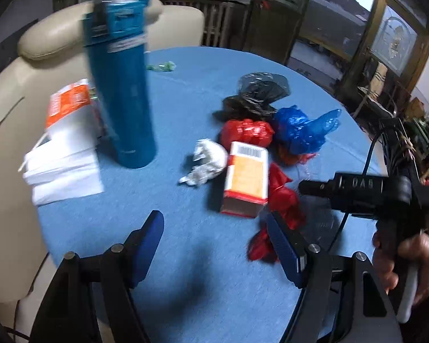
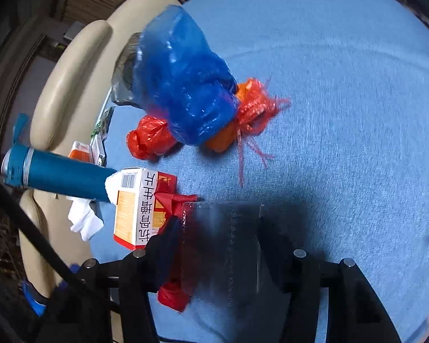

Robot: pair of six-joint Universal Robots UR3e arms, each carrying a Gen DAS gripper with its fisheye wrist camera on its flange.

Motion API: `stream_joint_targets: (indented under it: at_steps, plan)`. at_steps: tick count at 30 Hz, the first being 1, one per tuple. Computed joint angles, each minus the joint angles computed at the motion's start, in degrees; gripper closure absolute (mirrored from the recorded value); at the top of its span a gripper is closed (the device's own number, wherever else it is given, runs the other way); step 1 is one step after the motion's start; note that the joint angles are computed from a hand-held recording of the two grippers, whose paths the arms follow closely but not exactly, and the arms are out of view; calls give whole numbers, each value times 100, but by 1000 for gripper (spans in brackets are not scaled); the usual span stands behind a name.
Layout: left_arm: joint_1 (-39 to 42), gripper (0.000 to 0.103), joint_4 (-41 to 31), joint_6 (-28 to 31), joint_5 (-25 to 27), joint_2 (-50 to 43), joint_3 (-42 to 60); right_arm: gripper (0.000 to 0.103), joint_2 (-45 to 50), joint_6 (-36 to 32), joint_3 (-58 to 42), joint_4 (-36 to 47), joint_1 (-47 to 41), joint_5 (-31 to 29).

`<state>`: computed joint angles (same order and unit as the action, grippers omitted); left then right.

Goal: Collect trash
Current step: 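Grasp the clear plastic tray with the right tool while the left tool grasps the barcode box, then carry the tray and barcode box over the red basket and release both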

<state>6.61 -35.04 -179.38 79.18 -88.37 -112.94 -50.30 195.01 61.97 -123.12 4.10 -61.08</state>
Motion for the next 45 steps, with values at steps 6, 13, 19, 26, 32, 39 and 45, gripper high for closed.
stream_joint_targets:
  at_steps: [6,13,19,26,32,39,45]
  plan:
    - [-549,28,-123,-199,321,-1349,1194,51,-576,-516,801,-428,-133,-117]
    - [-801,46,-309,-346,411,-2229,1985,51,-1667,-1078,2248,-867,-829,105]
    - [-942,56,-114,-416,528,-2120,1793,51,-2658,-1545,3481,-1137,-1637,656]
    - [-1331,57,157,-484,939,-1155,1260,51,-3955,-2235,4749,-1351,-2610,1145]
    - [-2098,57,-47,-481,1348,-771,1601,51,-4966,-2815,5328,-850,-3616,1660]
    - [-3237,56,-423,-514,2114,-1154,2734,51,-6078,-3715,5519,399,-4737,2228]
    - [-3949,57,-770,-362,2696,-1733,3795,51,-6829,-4750,5448,1808,-5779,2690]
